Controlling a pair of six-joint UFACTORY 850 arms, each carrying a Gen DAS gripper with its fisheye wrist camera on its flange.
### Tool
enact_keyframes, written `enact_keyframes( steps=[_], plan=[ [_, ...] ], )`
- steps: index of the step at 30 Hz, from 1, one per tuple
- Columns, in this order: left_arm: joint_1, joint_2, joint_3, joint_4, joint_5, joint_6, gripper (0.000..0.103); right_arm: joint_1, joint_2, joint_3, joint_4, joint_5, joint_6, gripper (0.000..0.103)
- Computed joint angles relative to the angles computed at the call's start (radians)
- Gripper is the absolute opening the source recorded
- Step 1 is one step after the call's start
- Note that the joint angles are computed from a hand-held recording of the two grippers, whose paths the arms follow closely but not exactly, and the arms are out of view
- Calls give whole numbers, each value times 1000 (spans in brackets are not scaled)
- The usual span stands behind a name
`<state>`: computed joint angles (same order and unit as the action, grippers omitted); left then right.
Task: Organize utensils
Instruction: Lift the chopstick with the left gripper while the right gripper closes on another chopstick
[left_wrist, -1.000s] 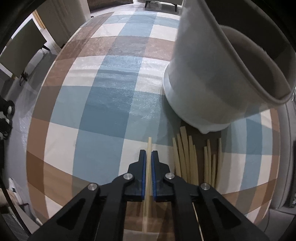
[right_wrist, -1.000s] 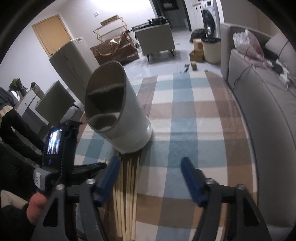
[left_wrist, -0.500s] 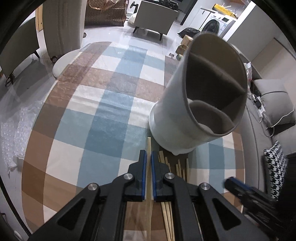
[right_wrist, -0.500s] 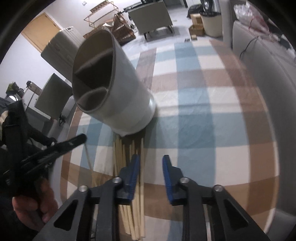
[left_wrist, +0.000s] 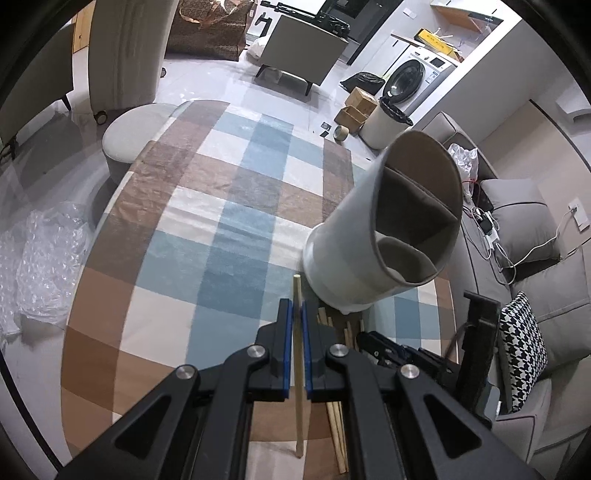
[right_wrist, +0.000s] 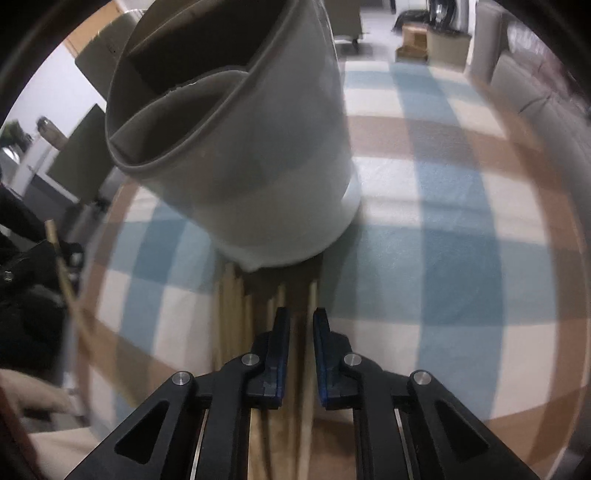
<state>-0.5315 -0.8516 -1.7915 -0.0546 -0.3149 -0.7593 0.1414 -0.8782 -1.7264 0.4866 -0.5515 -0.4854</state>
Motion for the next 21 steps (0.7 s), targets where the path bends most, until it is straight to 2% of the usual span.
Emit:
enact_keyframes(
  steps=[3,8,11,13,18,21],
  plan=[
    [9,8,17,-26,9,24,1,15,-12,-16,-102,24,99,6],
    [21,20,40,-97,26,93,1,42,-11,-17,-265,71,220,5],
    [22,23,43,-89,28,89,1,59,-1,2,-369,104,279,4],
    [21,22,40,-77,24,84,1,55,1,6,-328,108,252,4],
    [16,18,28,-39,15,71,1,15,11,26,-103,120,102,3],
    [8,15,13,3,-1,54,1,-9,49,72,88,150,-63,3]
  ],
)
